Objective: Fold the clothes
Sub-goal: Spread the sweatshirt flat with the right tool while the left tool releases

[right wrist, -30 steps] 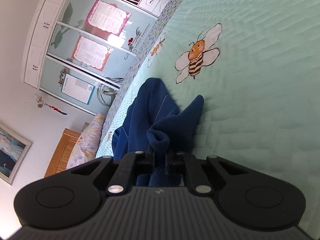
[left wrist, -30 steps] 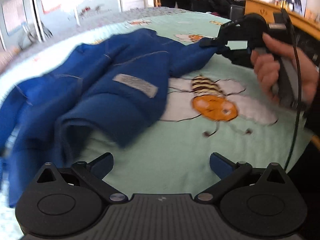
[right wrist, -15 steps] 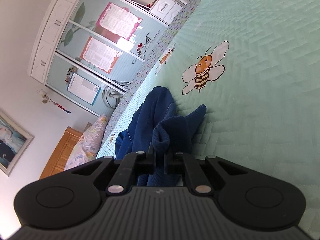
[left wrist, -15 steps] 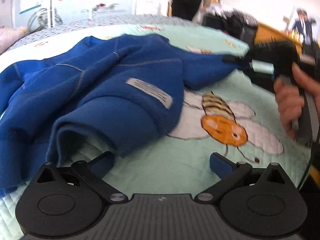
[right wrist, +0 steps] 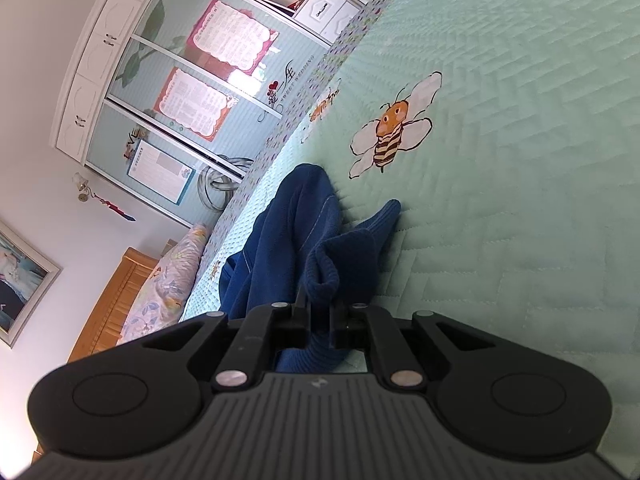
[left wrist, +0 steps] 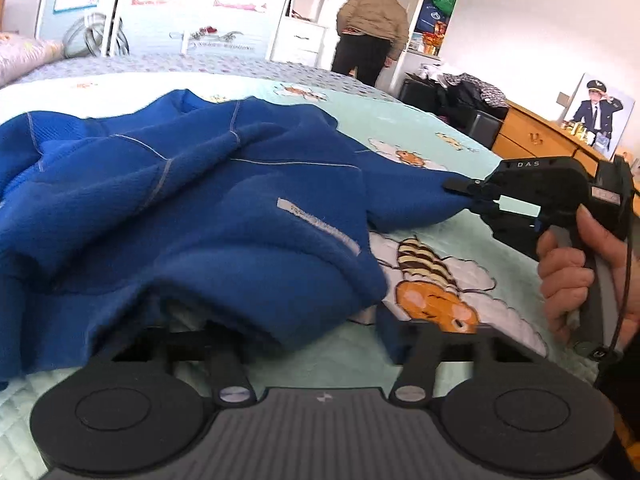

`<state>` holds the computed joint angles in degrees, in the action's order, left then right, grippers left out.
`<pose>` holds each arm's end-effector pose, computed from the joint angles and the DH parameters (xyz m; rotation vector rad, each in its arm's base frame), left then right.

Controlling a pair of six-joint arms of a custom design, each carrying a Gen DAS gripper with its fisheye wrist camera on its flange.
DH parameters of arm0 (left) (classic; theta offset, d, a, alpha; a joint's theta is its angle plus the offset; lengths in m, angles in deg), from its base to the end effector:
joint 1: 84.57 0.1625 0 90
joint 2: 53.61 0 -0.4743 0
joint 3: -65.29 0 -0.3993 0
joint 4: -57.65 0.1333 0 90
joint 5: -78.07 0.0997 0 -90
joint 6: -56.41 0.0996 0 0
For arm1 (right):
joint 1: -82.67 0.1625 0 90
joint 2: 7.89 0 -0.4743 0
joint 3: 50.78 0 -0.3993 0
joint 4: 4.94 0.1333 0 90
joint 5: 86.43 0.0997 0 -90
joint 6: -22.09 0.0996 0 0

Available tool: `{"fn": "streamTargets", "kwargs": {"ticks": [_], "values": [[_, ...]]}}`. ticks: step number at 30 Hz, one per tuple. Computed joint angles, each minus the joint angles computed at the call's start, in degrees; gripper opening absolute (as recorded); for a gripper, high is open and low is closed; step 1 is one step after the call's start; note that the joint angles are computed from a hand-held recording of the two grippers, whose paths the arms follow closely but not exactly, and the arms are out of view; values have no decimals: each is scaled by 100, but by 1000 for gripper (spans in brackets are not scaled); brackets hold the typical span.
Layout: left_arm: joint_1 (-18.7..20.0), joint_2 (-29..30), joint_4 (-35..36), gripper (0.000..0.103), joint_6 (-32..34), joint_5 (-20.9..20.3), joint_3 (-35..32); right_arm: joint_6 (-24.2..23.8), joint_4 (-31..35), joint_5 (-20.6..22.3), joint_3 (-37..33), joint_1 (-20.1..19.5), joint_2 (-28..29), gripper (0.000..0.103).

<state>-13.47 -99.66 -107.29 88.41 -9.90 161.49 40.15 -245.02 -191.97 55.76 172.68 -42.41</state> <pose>-0.1029 -0.7229 0.1489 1.2740 2.7040 -0.6466 0.1067 -0.6285 0.1292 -0.6411 -2.3376 1.9804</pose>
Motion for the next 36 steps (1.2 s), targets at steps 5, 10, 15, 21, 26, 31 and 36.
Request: {"fn": "streamTargets", "kwargs": {"ticks": [5,10,15,21,26,31,36], "values": [[-32,-30,412,27,-264,-385,-87,-69,-102,-132,-57,62,-9,9],[-235,-147,191,26,-166,-772,163,-359,-338,-331,-102,164,-117,7],[-484,-214,213,24,280,-889,375,-969,-844,-562,23,315,-482,7],[-481,-375,284,37,528,-440,749,-1566,-1071,-973,352,369,-1072,7],[-379,-519,82,43,594,-200,861,-1468,-678,-2432,231,401,-1057,21],[-287,-604,-252,48,777,-5,897,-1377,-1085,-2086,442,594,-513,28],[-167,-747,-563,70,924,226,873,-621,-6,-299,750,567,-139,30]]}}
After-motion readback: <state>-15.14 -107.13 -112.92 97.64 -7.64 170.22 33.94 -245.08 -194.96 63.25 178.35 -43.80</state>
